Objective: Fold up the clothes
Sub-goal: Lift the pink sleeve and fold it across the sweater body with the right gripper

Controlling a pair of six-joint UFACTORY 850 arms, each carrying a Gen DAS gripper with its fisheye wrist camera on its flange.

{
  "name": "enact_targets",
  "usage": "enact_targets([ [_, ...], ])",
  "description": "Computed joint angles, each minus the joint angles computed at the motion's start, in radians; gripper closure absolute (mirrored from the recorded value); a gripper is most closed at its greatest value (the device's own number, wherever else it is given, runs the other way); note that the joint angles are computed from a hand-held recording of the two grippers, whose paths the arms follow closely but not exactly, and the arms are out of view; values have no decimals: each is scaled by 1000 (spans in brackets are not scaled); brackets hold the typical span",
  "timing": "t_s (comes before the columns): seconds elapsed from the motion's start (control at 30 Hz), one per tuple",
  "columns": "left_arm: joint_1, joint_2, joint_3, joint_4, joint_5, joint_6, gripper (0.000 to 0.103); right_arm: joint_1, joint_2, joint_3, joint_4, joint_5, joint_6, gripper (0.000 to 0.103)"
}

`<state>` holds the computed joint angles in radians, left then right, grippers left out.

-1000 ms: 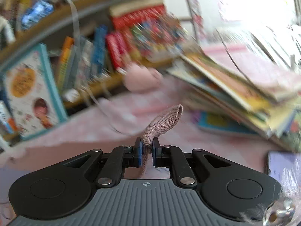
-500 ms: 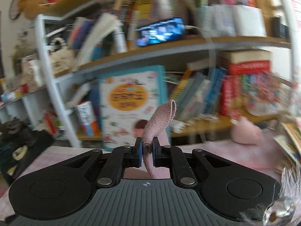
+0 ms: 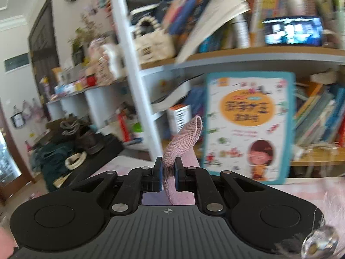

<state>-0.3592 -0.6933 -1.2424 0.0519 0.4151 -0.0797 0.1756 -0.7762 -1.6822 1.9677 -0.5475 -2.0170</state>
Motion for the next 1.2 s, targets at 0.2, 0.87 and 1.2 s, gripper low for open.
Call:
enact_targets([
  [0.2,6,2,3,37,8,-47,5,57,-83,-90,-71,60,51,94],
  [0.87,0,-1,-8,14,-13,-13,5,56,-47,20,-15,29,-44,60],
  [1.2,-9,-3,-7,-21,-14,38,5,-41,94,321,84,64,-72,56],
])
